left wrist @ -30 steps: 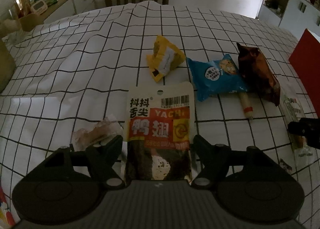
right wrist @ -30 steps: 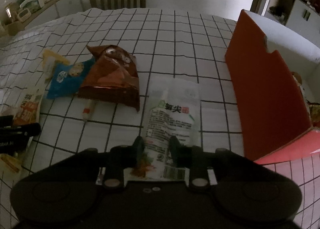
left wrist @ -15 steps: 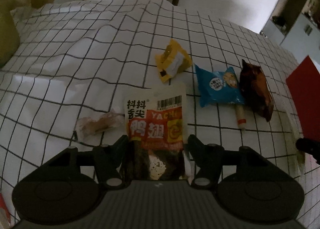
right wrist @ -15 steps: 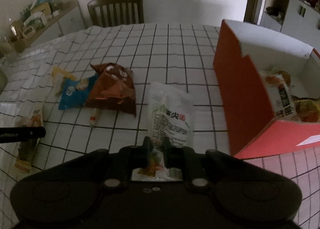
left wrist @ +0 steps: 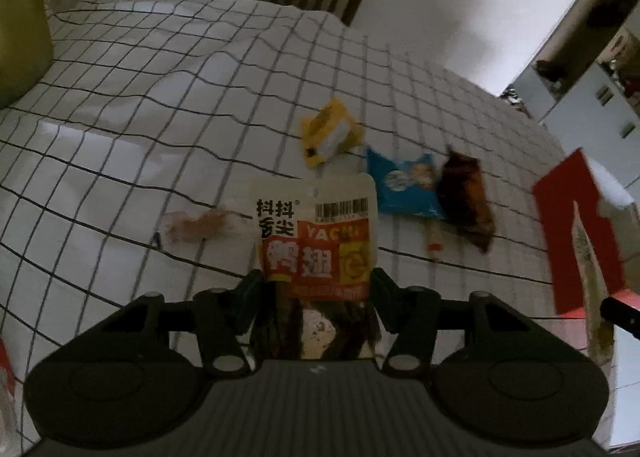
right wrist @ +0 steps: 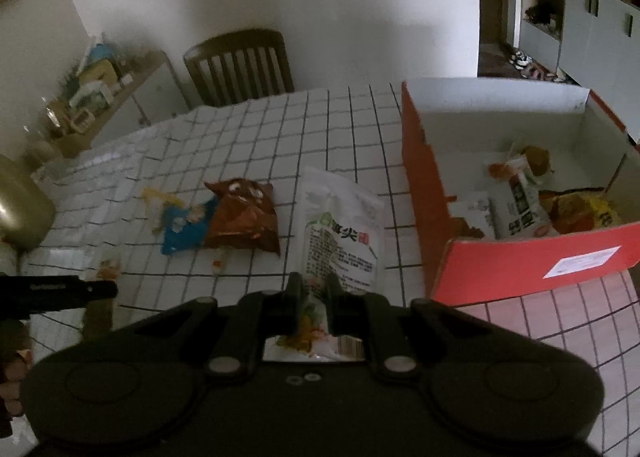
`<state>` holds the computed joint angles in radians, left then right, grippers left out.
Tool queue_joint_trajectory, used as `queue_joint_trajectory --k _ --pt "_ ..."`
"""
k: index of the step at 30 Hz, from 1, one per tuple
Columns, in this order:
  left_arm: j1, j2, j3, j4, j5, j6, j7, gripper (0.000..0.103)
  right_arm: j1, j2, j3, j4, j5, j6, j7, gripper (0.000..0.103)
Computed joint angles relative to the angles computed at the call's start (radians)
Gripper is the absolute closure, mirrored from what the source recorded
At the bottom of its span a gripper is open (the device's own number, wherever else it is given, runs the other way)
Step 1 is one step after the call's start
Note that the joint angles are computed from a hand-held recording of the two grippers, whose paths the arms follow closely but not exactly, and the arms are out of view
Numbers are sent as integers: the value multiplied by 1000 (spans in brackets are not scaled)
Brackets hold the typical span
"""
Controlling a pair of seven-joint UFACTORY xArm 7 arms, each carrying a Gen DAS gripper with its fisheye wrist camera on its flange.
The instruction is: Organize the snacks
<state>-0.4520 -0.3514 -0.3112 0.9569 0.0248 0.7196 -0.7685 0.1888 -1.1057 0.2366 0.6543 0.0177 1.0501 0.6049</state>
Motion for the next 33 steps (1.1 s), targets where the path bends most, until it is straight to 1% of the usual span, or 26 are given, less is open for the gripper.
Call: queue_joint_trajectory --k 5,8,14,20,24,27,28,29,30,32,33 --pt "-18 15 -21 43 7 17 4 48 2 -36 -22 33 -7 30 -28 93" --pt "-39 20 -22 58 -22 23 -2 49 -3 -53 -35 48 -5 41 -49 93" --pt "-69 43 -56 127 -14 16 -29 49 -26 -97 -82 89 -12 80 -123 93" --pt "-101 129 -119 262 81 12 -97 49 -65 -120 -140 121 -22 105 -219 93" --pt "-141 251 -151 425 208 43 -171 49 -92 -134 -190 131 -30 113 -296 93" --pt "-199 371 -159 578 318 78 -218 49 -116 -139 -229 135 -36 110 -355 93" --pt "-222 404 -156 620 350 89 -229 52 -125 -139 -246 137 -40 107 -378 94" --pt "-253 451 -153 683 404 118 -247 62 -134 -137 -259 140 -42 106 -398 94" --pt "-276 491 -147 733 419 127 -237 72 -143 -135 -273 141 -45 103 -418 94" --pt "-329 582 -131 853 444 150 -236 72 -160 -128 -305 145 -50 98 -463 94" --pt "-365 637 -120 928 467 180 -231 72 -167 -124 -320 145 -51 95 -486 94"
